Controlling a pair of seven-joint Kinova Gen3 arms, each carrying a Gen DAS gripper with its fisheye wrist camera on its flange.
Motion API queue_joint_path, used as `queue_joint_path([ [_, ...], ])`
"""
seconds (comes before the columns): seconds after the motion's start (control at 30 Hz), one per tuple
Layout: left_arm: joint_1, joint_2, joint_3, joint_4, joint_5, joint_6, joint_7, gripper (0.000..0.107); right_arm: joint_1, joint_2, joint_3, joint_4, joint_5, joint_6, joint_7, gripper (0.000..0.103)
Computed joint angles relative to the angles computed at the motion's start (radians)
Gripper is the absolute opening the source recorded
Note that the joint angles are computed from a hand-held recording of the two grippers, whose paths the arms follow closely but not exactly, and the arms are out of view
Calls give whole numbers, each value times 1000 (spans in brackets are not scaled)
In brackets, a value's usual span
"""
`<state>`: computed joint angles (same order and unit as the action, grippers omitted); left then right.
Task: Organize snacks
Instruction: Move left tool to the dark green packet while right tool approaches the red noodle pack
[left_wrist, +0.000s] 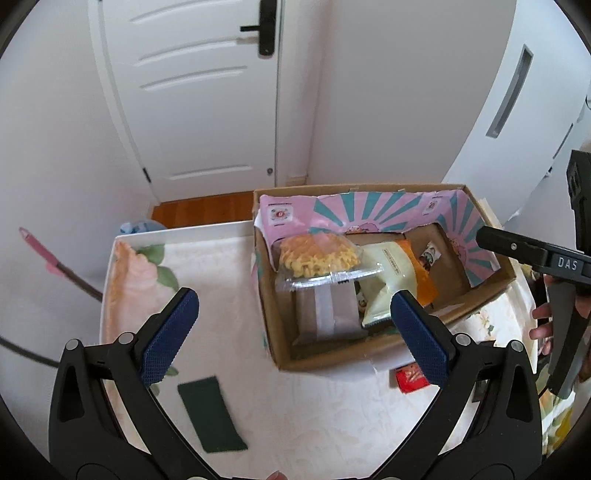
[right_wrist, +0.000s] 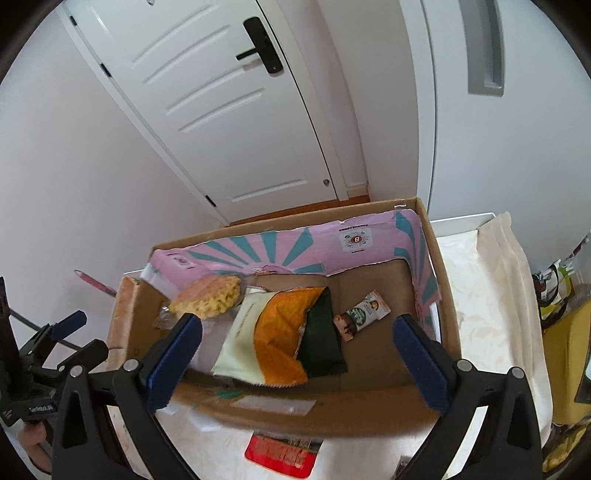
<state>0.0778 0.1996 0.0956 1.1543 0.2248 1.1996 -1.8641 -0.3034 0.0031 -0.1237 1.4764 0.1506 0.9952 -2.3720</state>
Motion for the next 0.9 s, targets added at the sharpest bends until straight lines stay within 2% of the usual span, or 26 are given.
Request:
queue_joint_path([
  [0.27, -21, -123, -21, 117, 25, -28, 9, 103, -20, -104, -56, 72, 67, -6, -52, 103],
  [0.47, -37, -226, -49, 217, 37, -58, 14, 103, -29, -146, -104, 76, 90, 59, -58, 103],
  [0.63, -56, -323, -80, 315, 13, -93, 50, 103, -50, -172, -171, 87, 162, 105, -95, 103],
  [0.73, -73, -344, -103, 346, 2, -82, 66, 103, -66, -183, -212, 99, 203, 119, -120, 103],
  [0.9, -106, -324, -142, 369, 14, -69, 39, 103, -105, -171, -291, 113, 326, 161, -269, 103],
])
